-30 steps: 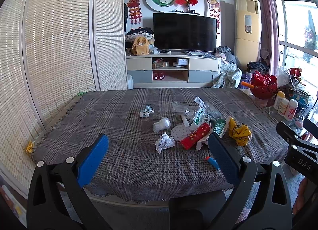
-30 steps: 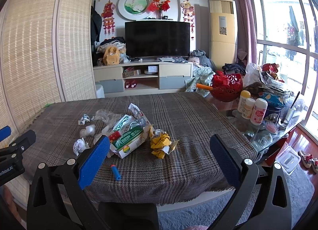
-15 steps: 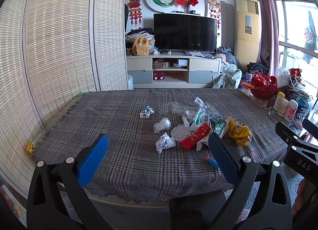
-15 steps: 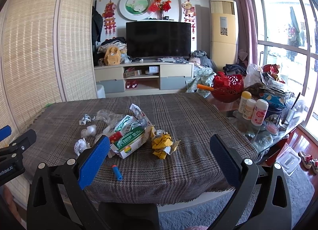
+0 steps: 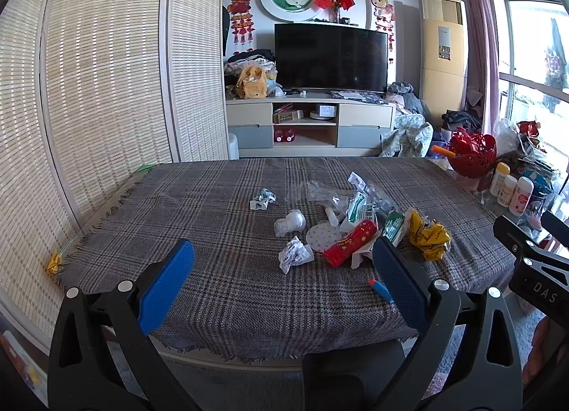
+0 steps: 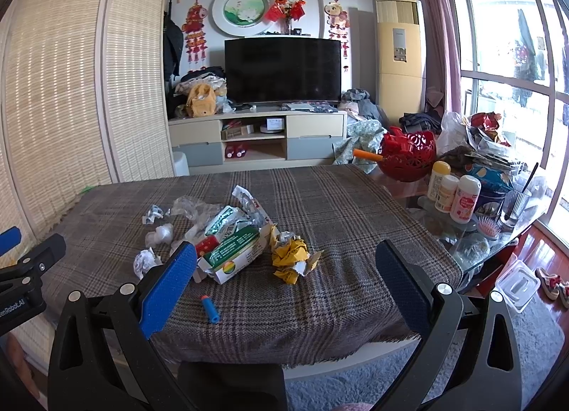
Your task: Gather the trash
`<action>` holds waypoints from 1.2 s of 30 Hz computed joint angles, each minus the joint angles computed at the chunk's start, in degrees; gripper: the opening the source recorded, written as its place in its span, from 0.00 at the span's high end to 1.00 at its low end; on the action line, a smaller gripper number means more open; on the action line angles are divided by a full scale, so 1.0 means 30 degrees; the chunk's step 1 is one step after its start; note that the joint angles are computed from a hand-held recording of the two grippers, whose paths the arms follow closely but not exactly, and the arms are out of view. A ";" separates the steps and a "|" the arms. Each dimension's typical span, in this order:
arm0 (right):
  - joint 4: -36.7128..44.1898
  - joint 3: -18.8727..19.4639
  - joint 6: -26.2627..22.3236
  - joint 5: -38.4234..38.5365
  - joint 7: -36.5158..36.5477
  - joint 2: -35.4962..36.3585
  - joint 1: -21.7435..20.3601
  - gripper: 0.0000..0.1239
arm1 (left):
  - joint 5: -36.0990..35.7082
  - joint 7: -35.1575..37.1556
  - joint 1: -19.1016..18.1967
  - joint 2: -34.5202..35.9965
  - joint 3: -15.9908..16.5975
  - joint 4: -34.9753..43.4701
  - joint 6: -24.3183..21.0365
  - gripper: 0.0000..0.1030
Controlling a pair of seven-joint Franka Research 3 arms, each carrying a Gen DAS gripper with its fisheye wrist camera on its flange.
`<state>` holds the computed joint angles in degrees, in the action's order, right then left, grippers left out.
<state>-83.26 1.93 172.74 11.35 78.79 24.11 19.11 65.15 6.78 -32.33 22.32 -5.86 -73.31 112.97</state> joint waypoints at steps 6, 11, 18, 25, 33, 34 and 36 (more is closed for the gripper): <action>0.0019 -0.0023 -0.0033 0.0029 0.0075 0.0021 0.0023 0.19 | -0.0013 0.0015 0.0012 -0.0057 -0.0029 -0.0073 0.0006 0.08; 0.0687 0.2071 -0.0984 0.2046 -0.1656 0.0280 -0.1639 0.19 | -0.0106 0.0006 0.0089 -0.0093 -0.0047 -0.0171 0.0116 0.08; 0.1043 0.0783 -0.0900 0.1928 -0.1338 0.0524 -0.0654 0.19 | -0.0388 0.0095 0.0233 0.0036 -0.0049 -0.0133 0.0204 0.08; 0.1884 0.0960 -0.1710 0.2063 -0.1258 0.1116 -0.1016 0.19 | -0.0804 0.0300 0.0425 0.0170 0.0016 -0.0155 0.0566 0.08; 0.3246 0.1740 -0.3164 0.3196 -0.2594 0.2246 -0.1764 0.19 | -0.1700 0.1210 0.0632 0.1007 0.0136 0.0566 0.0904 0.08; 0.3421 0.1809 -0.3349 0.3279 -0.2766 0.2391 -0.1838 0.19 | -0.1763 0.1489 0.0519 0.1322 0.0214 0.0975 0.0602 0.08; 0.3735 0.1354 -0.3564 0.2971 -0.2525 0.2686 -0.1597 0.19 | -0.1994 0.2206 0.0194 0.2211 0.0420 0.2191 -0.0346 0.08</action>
